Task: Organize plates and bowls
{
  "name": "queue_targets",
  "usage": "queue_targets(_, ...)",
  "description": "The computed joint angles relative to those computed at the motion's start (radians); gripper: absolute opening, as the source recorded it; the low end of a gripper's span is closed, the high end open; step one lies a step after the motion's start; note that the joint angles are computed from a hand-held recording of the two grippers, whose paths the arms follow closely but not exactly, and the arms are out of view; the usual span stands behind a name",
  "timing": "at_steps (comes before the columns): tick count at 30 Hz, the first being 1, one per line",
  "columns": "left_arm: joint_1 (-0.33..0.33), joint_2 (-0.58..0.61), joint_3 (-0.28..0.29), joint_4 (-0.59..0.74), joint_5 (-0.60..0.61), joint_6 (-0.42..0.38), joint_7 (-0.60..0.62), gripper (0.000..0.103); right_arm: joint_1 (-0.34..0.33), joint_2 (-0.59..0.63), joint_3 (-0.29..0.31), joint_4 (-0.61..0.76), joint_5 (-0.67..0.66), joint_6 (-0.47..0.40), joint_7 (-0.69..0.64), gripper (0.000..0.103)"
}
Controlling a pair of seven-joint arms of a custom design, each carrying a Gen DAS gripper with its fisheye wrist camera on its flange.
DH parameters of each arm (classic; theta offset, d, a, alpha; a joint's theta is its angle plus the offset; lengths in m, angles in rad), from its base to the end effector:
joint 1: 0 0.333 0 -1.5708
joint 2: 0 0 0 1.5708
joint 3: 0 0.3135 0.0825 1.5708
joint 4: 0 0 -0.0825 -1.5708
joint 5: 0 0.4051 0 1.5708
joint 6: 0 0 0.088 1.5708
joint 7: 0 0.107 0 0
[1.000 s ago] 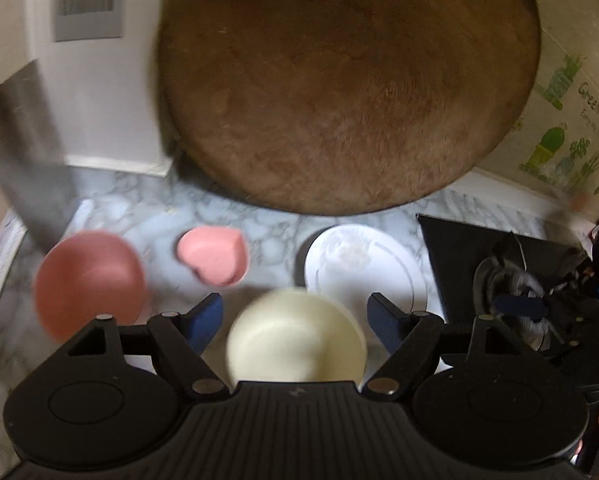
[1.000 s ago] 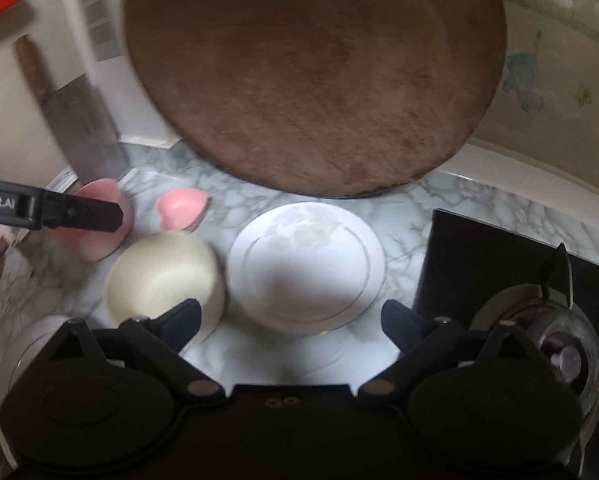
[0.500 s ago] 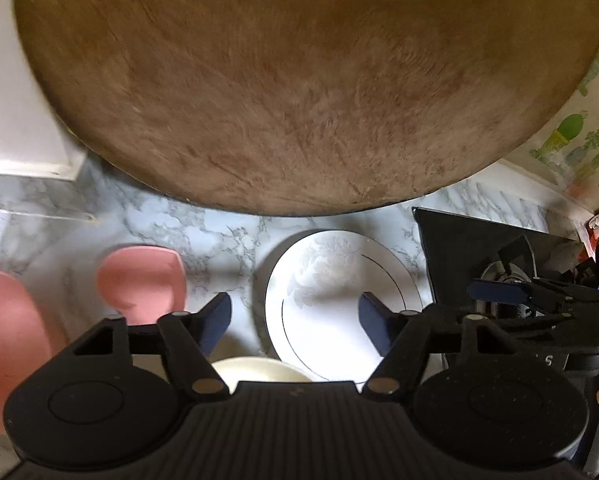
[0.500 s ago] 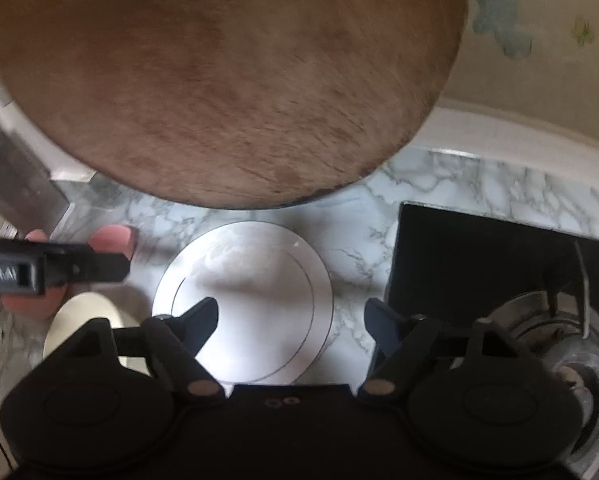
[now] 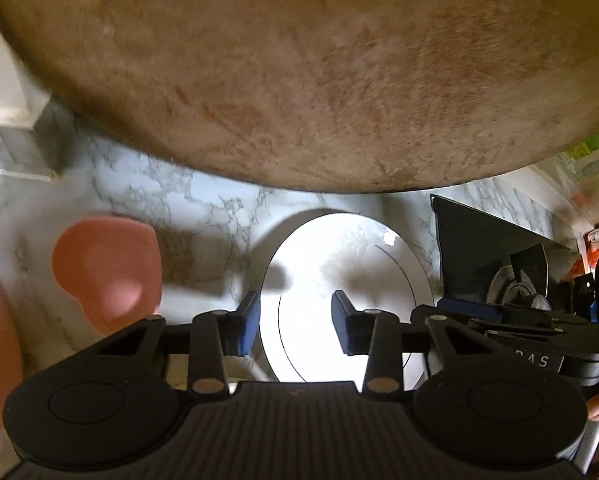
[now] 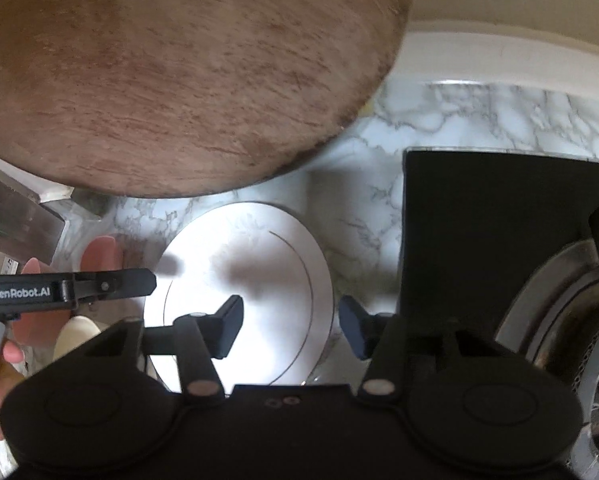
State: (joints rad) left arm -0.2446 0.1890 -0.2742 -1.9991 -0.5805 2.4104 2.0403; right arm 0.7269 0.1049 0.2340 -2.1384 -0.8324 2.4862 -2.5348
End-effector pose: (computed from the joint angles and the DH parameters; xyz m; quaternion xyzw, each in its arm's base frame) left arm 0.5461 -0.3095 0.3785 0.4581 -0.8499 0.2404 0.0999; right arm 0.3383 0.4874 0.3662 -0.4420 0.8467 -0.1118 0.2744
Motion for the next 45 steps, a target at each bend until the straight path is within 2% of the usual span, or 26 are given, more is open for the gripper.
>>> queue_targets(3, -0.001, 0.016, 0.002, 0.009, 0.006, -0.007, -0.02, 0.032, -0.005, -0.008, -0.005, -0.025, -0.016, 0.043, 0.043, 0.042)
queue_targets(7, 0.006, 0.024, 0.0, 0.01, -0.007, -0.003, -0.007, 0.03, -0.006, -0.016, -0.004, -0.042, -0.036, 0.057, 0.086, 0.035)
queue_targets(11, 0.012, 0.042, 0.003, 0.024, -0.003, -0.015, -0.015, 0.02, -0.011, -0.023, -0.002, -0.063, -0.049, 0.078, 0.118, 0.027)
queue_targets(21, 0.032, 0.06, 0.002, 0.028, -0.035, -0.032, -0.001, 0.013, -0.016, -0.028, 0.003, -0.087, -0.085, 0.106, 0.178, 0.022)
queue_targets(26, 0.036, 0.056, -0.002, 0.018, -0.053, -0.029, 0.014, 0.008, -0.016, -0.031, -0.001, -0.104, -0.142, 0.131, 0.257, 0.018)
queue_targets(32, 0.043, 0.051, -0.006, 0.003, -0.092, -0.019, 0.04, 0.008, -0.021, -0.035, -0.002, -0.117, -0.184, 0.153, 0.31, 0.012)
queue_targets(36, 0.045, 0.043, -0.007, -0.01, -0.113, -0.007, 0.069, 0.007, -0.019, -0.035, 0.002, -0.117, -0.211, 0.139, 0.343, 0.011)
queue_targets(40, 0.047, 0.025, -0.015, -0.024, -0.159, 0.01, 0.128, 0.007, -0.007, -0.035, 0.012, -0.104, -0.209, 0.067, 0.331, 0.011)
queue_targets(45, 0.037, 0.023, -0.008, -0.015, -0.15, 0.009, 0.113, 0.007, -0.008, -0.05, 0.017, -0.105, -0.205, 0.04, 0.3, 0.011)
